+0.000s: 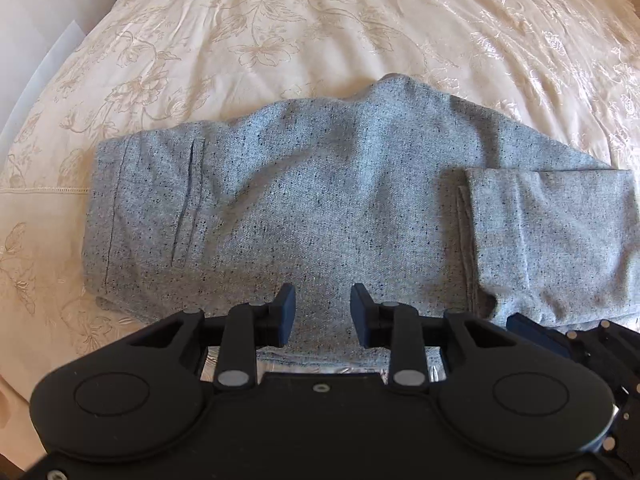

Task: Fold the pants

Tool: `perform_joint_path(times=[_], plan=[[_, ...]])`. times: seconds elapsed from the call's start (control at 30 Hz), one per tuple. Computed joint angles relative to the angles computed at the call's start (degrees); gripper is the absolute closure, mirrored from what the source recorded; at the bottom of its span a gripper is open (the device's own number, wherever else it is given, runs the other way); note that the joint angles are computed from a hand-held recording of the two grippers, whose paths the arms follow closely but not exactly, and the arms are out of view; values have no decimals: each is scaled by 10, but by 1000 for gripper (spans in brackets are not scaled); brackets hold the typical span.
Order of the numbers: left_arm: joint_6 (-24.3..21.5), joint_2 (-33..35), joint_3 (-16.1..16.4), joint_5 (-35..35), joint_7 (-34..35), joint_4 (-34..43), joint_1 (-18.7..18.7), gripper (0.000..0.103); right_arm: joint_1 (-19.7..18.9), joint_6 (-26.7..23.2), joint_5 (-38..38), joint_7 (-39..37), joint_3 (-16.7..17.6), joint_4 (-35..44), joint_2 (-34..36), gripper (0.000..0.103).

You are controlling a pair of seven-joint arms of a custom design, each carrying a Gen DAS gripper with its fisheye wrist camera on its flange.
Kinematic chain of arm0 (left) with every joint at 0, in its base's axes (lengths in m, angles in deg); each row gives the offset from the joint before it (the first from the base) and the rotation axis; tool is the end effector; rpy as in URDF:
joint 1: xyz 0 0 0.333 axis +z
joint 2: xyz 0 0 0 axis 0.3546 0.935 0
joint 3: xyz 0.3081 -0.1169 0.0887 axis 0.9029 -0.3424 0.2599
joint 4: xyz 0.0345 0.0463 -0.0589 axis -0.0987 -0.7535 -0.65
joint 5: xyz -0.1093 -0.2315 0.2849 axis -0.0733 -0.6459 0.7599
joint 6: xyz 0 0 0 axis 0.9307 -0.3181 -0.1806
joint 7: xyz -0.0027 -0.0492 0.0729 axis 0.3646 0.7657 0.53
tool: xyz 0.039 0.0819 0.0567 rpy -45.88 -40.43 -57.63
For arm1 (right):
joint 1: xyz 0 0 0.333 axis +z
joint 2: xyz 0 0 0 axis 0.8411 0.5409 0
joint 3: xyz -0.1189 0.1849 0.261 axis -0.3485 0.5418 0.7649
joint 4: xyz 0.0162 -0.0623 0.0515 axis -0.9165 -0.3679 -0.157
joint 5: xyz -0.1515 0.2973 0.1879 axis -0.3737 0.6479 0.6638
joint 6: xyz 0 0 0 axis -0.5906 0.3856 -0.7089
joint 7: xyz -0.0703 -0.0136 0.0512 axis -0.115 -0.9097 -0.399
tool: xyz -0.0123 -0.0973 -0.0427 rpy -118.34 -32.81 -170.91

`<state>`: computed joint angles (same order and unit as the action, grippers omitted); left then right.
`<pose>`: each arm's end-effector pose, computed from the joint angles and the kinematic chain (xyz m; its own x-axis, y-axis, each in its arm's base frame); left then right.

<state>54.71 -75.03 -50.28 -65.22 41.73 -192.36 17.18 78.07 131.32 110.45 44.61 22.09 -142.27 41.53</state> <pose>0.5425 -0.1100 0.4600 0.0536 -0.9977 -0.0412 -0.9584 -0.0398 -0.2825 0.4859 0.2120 0.4045 0.4591 -0.8590 -0.2267 -0.7772 -0.2648 -0.5708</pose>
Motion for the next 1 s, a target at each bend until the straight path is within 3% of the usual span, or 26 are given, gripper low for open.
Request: perform_joint_path(times=[0.1,0.17,0.23,0.33,0.43,0.5,0.57,0.67,0.83,1.0], plan=[[18,12,-3,-26,23,14,-4,62,-2,11,26,-20,-11,-18,-34,71],[24,27,-7,-44,34,32,-11,62,-9,47,-53,74,-21,-33,-39,71],[30,41,-11,-62,48,46,-19,61,-33,71,-206,244,-33,-38,-26,70],[37,65,-16,-73,63,62,-35,59,-58,59,-308,364,-54,-30,-8,70],[22,84,-19,-75,71,69,-51,59,-81,28,-439,493,-75,-17,16,70],[2,92,-17,-73,67,66,-60,59,-92,5,-487,542,-79,-15,26,70],[-12,94,-13,-54,46,56,-70,56,-106,-13,-473,526,-67,-25,26,71],[12,78,-8,-38,13,21,-74,51,-117,3,-438,469,-50,-44,22,71],[1,47,-4,-29,-26,13,-66,51,-120,-3,-361,391,-44,-48,-1,70],[-12,-13,-1,24,-107,-27,-42,51,-90,1,-118,148,-40,-28,-14,70]])
